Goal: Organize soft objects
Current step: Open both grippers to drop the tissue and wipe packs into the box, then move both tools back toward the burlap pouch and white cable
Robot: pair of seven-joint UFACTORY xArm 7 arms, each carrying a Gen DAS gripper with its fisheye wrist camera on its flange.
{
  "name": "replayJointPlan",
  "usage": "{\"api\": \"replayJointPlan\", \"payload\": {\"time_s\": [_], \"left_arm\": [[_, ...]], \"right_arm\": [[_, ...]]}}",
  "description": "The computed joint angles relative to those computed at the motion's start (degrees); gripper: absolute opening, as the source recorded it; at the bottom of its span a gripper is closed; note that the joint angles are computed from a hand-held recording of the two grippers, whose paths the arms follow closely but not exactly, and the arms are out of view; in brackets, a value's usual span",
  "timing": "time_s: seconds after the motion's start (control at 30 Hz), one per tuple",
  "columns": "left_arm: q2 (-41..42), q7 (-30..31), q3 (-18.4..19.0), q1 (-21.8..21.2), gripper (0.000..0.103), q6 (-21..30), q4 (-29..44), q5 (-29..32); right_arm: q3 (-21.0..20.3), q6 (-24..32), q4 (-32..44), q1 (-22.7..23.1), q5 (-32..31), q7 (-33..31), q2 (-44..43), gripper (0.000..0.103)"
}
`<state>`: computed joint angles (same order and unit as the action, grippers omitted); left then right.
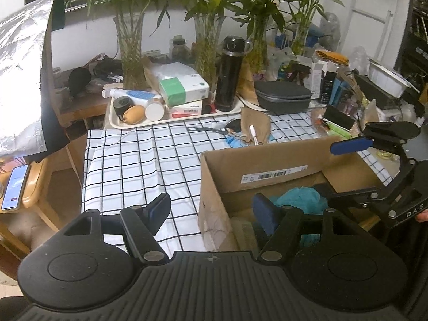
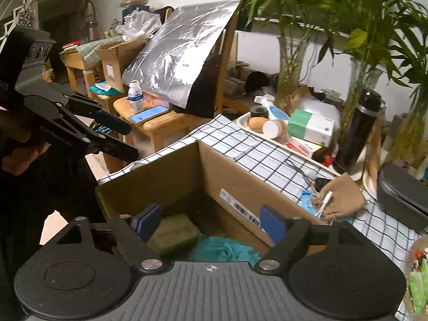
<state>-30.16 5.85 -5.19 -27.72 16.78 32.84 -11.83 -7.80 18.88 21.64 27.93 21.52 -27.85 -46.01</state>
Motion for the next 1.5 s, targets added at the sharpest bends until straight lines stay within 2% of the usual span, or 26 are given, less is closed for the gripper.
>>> {"api": "replayJointPlan", "payload": {"time_s": [0.33,0.47,0.67,0.83,1.03,1.3,1.5], "left_arm": [[1.7,1.9,0.6,-1.9,0.067,-1.3,0.6,-1.0],[2.8,2.4,0.6,-2.3,0.067,-1.8,1.2,-1.5],[4.5,3.3,0.8,-2.9,0.067,-2.4,2.0,-2.4],[5.8,4.4,1.2,-3.6,0.067,-3.1,2.7,-3.5],[7.4,6.2,2.0,-4.5,0.067,-4.0,3.6,-5.5],[9.9,8.6,3.0,-5.8,0.067,-6.2,5.1,-8.8],[11.8,11.7,4.2,-7.1,0.067,-7.3,6.5,-12.1]], "right_arm": [[1.5,-1.1,-2.6,-5.5,-2.7,4.1,-2.8,0.103],[2.3,-2.0,-3.4,-7.9,-4.2,6.9,-3.4,0.103],[5.9,-3.5,-3.8,-14.5,-8.3,14.2,-2.0,0.103],[6.0,-4.8,-4.2,-17.1,-10.5,18.9,-1.6,0.103],[8.1,-5.4,-3.8,-21.5,-13.3,25.7,-0.1,0.103],[6.2,-6.8,-3.2,-21.7,-13.6,31.0,1.8,0.103],[4.5,-8.1,-3.0,-20.4,-13.2,31.9,2.6,0.103]]}}
